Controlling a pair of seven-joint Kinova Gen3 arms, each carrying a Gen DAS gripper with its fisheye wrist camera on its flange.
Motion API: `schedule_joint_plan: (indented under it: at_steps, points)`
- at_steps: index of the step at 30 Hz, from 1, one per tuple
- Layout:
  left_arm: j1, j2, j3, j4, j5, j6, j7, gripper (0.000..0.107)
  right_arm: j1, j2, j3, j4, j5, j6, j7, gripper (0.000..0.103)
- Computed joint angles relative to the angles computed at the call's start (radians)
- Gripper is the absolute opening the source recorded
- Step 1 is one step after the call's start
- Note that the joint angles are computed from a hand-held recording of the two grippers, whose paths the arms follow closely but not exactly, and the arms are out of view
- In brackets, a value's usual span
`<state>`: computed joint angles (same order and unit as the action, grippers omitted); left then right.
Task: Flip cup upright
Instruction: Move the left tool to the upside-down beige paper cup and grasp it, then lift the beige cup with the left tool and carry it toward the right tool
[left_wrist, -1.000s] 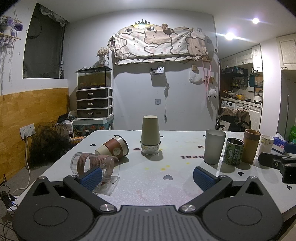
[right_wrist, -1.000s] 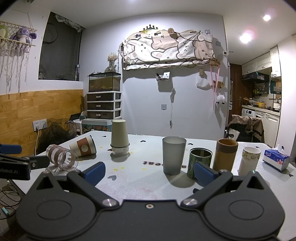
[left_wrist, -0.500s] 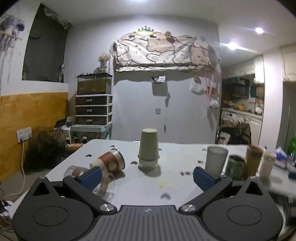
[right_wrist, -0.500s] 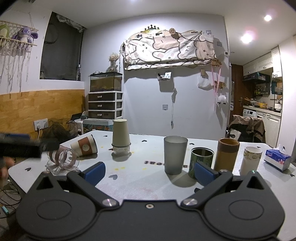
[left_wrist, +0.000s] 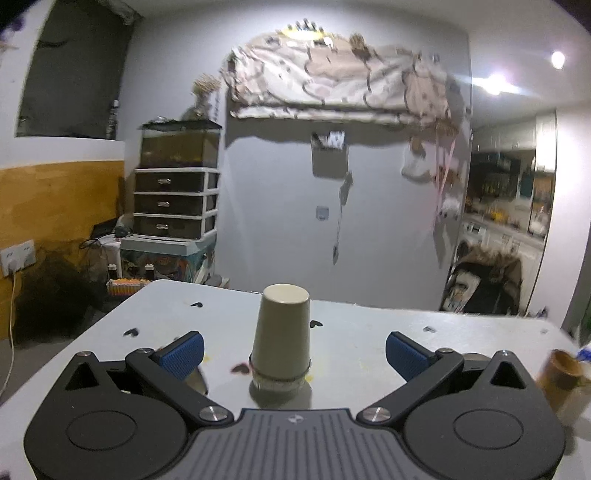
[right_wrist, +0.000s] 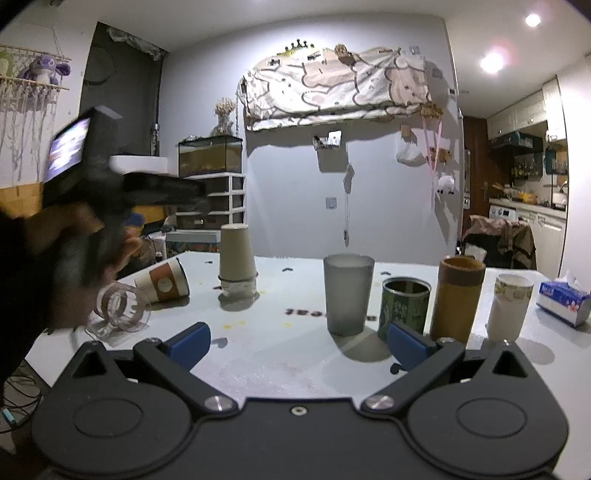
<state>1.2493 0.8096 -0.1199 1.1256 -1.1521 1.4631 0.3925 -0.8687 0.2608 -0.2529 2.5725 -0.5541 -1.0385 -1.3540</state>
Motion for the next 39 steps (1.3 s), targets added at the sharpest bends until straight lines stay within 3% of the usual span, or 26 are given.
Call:
schedule_joint_plan:
  at_steps: [2, 7, 13, 16, 22, 29, 39]
  points:
    - [-0.064, -0.002, 0.005, -0.009, 0.012, -0.051, -0.051, 0.101, 0.015, 0.008, 0.007, -0.009, 0.015, 0.02, -0.007, 0.103]
    - [-0.186, 0.013, -0.004, -0.071, 0.093, -0.122, -0.138, 0.085, 0.041, 0.022, 0.027, -0.041, 0.026, 0.066, -0.002, 0.103]
    - [-0.259, 0.023, -0.03, -0.091, 0.176, -0.183, -0.217, 0.07, 0.053, 0.039, 0.043, -0.073, 0.017, 0.092, 0.02, 0.103]
    - [-0.257, 0.008, -0.037, -0.06, 0.166, -0.226, -0.219, 0.058, 0.063, 0.052, 0.048, -0.08, 0.023, 0.096, 0.01, 0.103]
    - [-0.238, -0.008, -0.055, -0.04, 0.168, -0.237, -0.239, 0.058, 0.071, 0.065, 0.053, -0.096, 0.04, 0.115, -0.001, 0.103]
    - [-0.173, -0.037, -0.069, -0.028, 0.07, -0.184, -0.239, 0.057, 0.062, 0.062, 0.054, -0.091, 0.03, 0.103, 0.001, 0.103]
    - [-0.063, -0.108, 0.018, 0.046, -0.004, -0.171, -0.233, 0.057, 0.054, 0.056, 0.036, -0.041, 0.047, 0.034, -0.049, 0.103]
